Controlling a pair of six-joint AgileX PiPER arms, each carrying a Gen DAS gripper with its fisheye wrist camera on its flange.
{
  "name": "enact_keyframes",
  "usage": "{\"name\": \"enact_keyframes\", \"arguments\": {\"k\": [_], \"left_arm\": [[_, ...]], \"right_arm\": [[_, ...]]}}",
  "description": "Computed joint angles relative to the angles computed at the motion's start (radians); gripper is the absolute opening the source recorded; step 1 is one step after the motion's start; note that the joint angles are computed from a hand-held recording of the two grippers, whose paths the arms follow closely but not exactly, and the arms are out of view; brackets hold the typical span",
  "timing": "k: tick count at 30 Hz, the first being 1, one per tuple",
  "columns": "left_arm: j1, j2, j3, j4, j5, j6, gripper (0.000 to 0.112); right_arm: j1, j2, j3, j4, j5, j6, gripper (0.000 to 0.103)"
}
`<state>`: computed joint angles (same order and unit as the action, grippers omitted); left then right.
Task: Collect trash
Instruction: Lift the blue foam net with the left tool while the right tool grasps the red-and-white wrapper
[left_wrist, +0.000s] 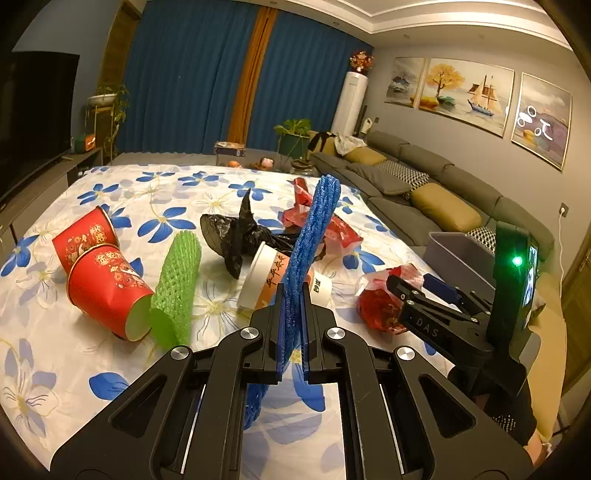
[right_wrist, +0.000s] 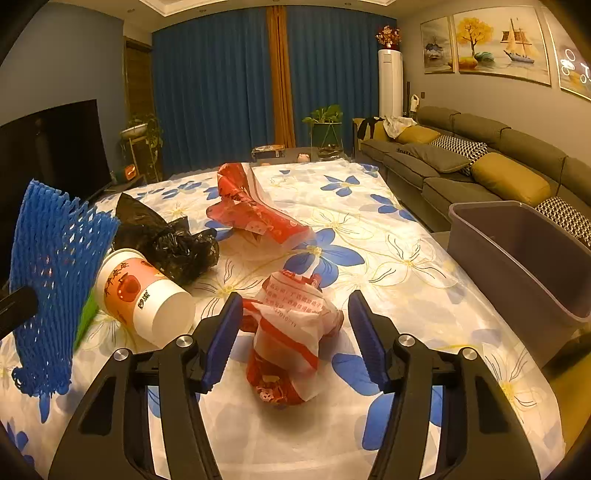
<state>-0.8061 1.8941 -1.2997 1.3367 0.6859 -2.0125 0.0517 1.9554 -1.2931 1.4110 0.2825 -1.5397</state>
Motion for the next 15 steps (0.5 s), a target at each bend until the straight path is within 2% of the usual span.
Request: {"name": "enact_keyframes", "arguments": {"k": [2,15], "left_arm": [[0.001,0.002,-0.002,-0.002,0.0,0.001,0.006],[-0.005,0.009,-0.001,-0.002,-0.001,-0.016,0.006]], "right_arm": [[0.0,0.009,-0.016,-0.074,0.006,0.072,0.051],[-0.019,0.032,-0.055,-0.163,0.051,0.19,0.034]]}}
